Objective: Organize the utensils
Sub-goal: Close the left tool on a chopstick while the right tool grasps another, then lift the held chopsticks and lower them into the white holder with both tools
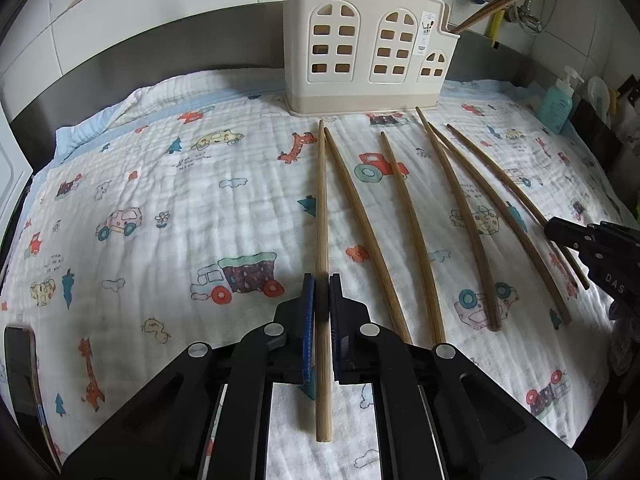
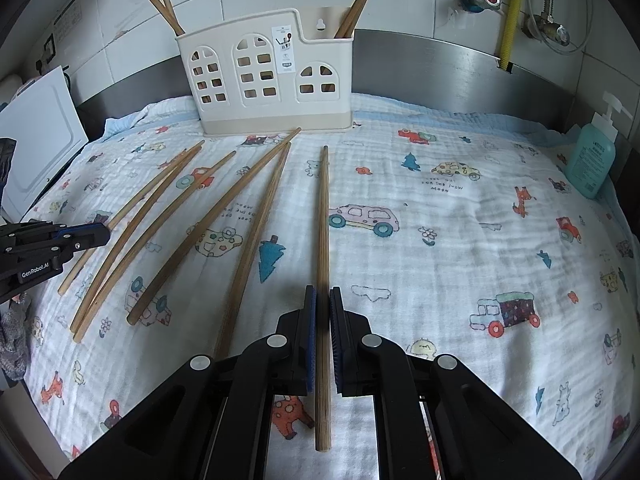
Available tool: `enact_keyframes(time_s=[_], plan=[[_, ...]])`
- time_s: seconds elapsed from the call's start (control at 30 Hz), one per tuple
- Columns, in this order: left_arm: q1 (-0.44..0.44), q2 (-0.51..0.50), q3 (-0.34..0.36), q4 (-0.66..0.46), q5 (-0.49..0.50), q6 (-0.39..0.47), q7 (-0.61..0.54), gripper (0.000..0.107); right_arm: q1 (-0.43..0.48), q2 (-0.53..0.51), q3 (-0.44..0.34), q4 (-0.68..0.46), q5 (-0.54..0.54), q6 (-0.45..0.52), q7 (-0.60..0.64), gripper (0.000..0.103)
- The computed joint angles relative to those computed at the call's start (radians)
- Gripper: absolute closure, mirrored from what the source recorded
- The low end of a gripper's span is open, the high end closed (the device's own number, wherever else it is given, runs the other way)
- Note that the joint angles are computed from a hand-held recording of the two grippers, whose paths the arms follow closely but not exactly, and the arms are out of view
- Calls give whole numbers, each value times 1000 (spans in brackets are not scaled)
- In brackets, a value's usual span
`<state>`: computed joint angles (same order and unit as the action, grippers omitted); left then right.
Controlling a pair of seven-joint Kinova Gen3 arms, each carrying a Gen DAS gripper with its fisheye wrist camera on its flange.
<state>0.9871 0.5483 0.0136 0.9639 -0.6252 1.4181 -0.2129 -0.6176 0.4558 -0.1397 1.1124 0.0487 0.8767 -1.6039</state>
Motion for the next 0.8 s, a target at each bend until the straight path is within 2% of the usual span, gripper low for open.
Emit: enact_keyframes(time_s=[0.53,0.8], plan=[[76,-76,-2,4,-163,0,72,102,0,-91,-18,20,-1,-83,19,96],[79,-98,7,4,-195,-1,83,102,12,-101,-39,-29,-41,-89,56,96]])
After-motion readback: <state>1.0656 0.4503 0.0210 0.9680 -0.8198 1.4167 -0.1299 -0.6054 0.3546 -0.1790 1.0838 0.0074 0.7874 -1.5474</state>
